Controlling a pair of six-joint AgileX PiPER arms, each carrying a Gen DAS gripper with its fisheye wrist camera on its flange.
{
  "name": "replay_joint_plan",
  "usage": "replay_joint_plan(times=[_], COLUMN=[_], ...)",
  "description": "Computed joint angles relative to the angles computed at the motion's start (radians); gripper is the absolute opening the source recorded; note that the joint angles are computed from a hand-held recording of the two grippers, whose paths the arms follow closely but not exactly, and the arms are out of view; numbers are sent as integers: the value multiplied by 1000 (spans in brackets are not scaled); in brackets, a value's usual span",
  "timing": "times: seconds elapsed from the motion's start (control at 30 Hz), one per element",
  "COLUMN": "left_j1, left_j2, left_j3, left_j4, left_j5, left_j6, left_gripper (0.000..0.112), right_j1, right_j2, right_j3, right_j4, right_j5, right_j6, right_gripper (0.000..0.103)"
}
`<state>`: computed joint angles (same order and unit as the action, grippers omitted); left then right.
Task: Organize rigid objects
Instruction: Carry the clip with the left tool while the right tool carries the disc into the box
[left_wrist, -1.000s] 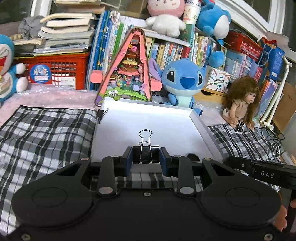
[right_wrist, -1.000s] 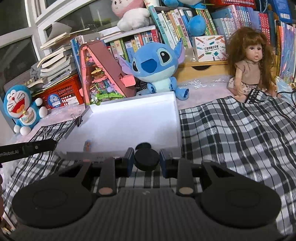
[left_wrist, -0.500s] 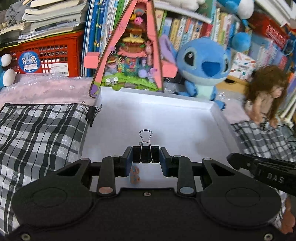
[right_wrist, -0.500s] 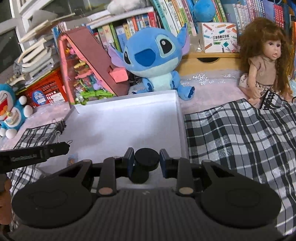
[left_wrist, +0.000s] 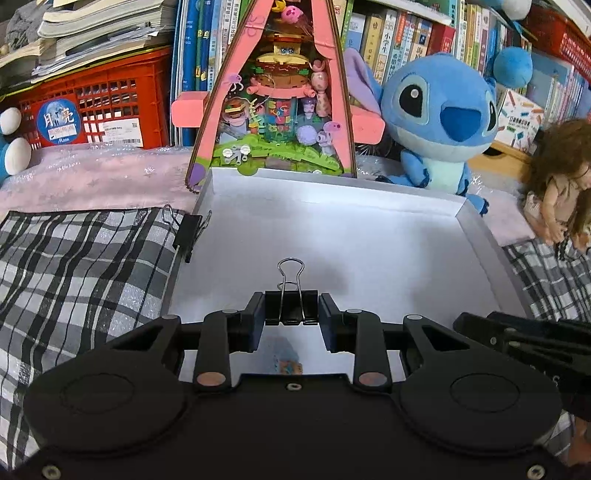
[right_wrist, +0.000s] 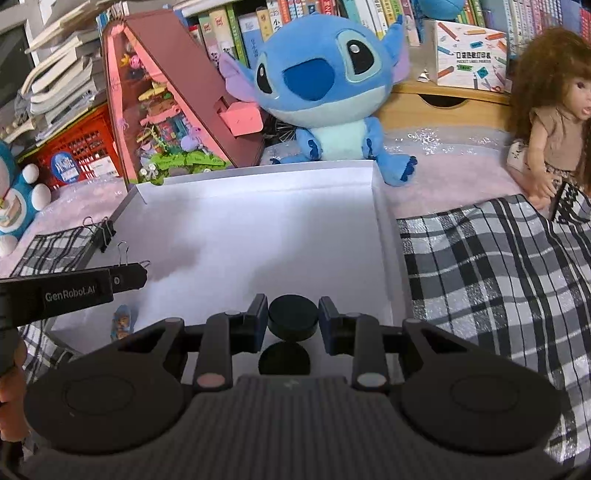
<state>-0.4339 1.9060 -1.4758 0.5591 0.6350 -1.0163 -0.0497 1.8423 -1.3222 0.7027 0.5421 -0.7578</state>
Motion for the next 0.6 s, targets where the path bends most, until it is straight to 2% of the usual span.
replay_joint_plan(times=[0.3,0.6], left_j1=[1,2], left_j2=[15,26], left_j3=[9,9], left_j4=[10,25], left_j5=[-13,-5], left_j6=[-13,-21], left_gripper=[29,29], right_j1=[2,26], right_j2=[30,29], right_j3=[-29,-28], right_j4=[-4,-39], right_j5=[11,-15], right_j6=[10,22], right_gripper=[34,35])
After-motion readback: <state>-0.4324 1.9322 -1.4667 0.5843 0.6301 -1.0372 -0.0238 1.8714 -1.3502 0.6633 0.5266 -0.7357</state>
